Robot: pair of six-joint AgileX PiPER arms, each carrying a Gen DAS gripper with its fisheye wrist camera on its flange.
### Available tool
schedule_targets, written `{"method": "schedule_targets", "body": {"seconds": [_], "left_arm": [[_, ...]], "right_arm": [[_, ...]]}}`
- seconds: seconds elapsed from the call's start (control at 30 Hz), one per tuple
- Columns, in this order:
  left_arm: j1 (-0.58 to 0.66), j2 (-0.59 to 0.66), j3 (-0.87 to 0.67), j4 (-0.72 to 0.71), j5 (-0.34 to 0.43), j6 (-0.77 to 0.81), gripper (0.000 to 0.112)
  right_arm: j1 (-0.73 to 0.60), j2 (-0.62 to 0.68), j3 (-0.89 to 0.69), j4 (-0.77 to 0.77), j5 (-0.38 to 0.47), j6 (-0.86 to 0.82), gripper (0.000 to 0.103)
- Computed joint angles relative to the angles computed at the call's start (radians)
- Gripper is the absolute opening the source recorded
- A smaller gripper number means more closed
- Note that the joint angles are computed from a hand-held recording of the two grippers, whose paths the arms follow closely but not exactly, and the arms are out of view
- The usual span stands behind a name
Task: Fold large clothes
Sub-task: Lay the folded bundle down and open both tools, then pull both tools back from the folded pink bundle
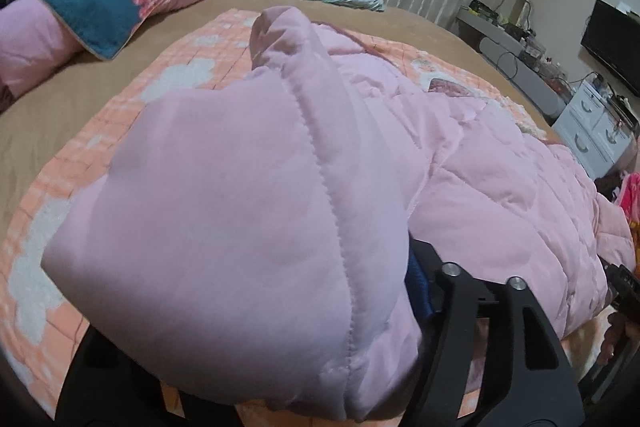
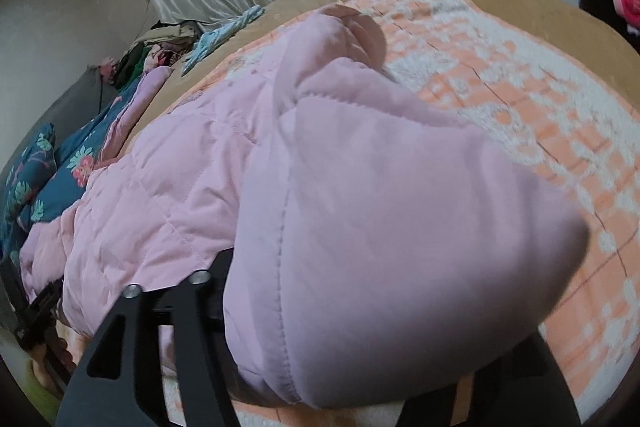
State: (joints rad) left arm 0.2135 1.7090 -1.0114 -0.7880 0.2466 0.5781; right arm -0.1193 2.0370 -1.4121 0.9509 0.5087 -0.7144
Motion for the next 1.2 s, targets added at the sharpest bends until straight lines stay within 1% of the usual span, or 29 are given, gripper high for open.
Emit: {"method": "schedule_targets", "body": {"seconds": [0.03, 0.1, 0.13, 0.17, 0.2, 0.23, 0.27, 0.37, 0.53, 0.57, 0.63, 0.73, 0.8, 0.93, 1.0, 1.1, 1.2], "left_arm": [[0.005, -0.007, 0.005, 0.007, 0.009, -0.010, 0.067], [0.013, -0.023, 0.016, 0.032, 0.025, -0.042, 0.072], [0.023, -0.033, 0.021, 0.028, 0.042, -0.042, 0.076], [0.030, -0.039, 0.024, 0.024, 0.052, -0.040, 0.077], [0.034, -0.055, 0.034, 0.056, 0.057, -0.071, 0.086], [0.031, -0.068, 0.044, 0.109, 0.051, -0.120, 0.091], [0.030, -0.084, 0.055, 0.144, 0.052, -0.148, 0.092], [0.047, -0.120, 0.075, 0.133, 0.077, -0.128, 0.094], [0.067, -0.204, 0.119, 0.188, 0.107, -0.164, 0.094], [0.069, -0.228, 0.130, 0.218, 0.110, -0.191, 0.094], [0.076, -0.262, 0.141, 0.216, 0.119, -0.181, 0.094], [0.077, -0.315, 0.157, 0.244, 0.124, -0.203, 0.094], [0.078, -0.345, 0.159, 0.264, 0.140, -0.226, 0.094], [0.062, -0.403, 0.160, 0.302, 0.160, -0.272, 0.094], [0.040, -0.424, 0.152, 0.348, 0.167, -0.326, 0.094], [0.020, -0.447, 0.150, 0.353, 0.169, -0.337, 0.094], [-0.019, -0.471, 0.159, 0.396, 0.153, -0.380, 0.094]], "right_arm": [[0.000, -0.006, 0.006, -0.008, -0.003, 0.012, 0.073], [-0.016, -0.021, 0.036, 0.018, 0.006, -0.016, 0.084], [-0.021, -0.034, 0.057, 0.024, -0.002, -0.025, 0.087], [-0.023, -0.055, 0.086, 0.021, -0.024, -0.030, 0.093], [-0.026, -0.068, 0.104, 0.027, -0.035, -0.045, 0.095], [-0.033, -0.082, 0.122, 0.034, -0.037, -0.062, 0.095], [-0.036, -0.092, 0.135, 0.040, -0.039, -0.070, 0.096], [-0.045, -0.148, 0.195, 0.025, -0.074, -0.079, 0.098], [-0.057, -0.243, 0.287, 0.036, -0.115, -0.141, 0.098], [-0.062, -0.259, 0.302, 0.042, -0.120, -0.156, 0.099], [-0.066, -0.307, 0.338, 0.054, -0.130, -0.182, 0.099], [-0.065, -0.370, 0.373, 0.060, -0.140, -0.206, 0.099], [-0.062, -0.409, 0.394, 0.071, -0.147, -0.230, 0.099], [-0.048, -0.511, 0.452, 0.127, -0.161, -0.301, 0.099], [-0.034, -0.551, 0.461, 0.124, -0.160, -0.308, 0.099], [-0.003, -0.607, 0.476, 0.082, -0.172, -0.284, 0.099], [0.030, -0.656, 0.492, 0.071, -0.174, -0.283, 0.099]]}}
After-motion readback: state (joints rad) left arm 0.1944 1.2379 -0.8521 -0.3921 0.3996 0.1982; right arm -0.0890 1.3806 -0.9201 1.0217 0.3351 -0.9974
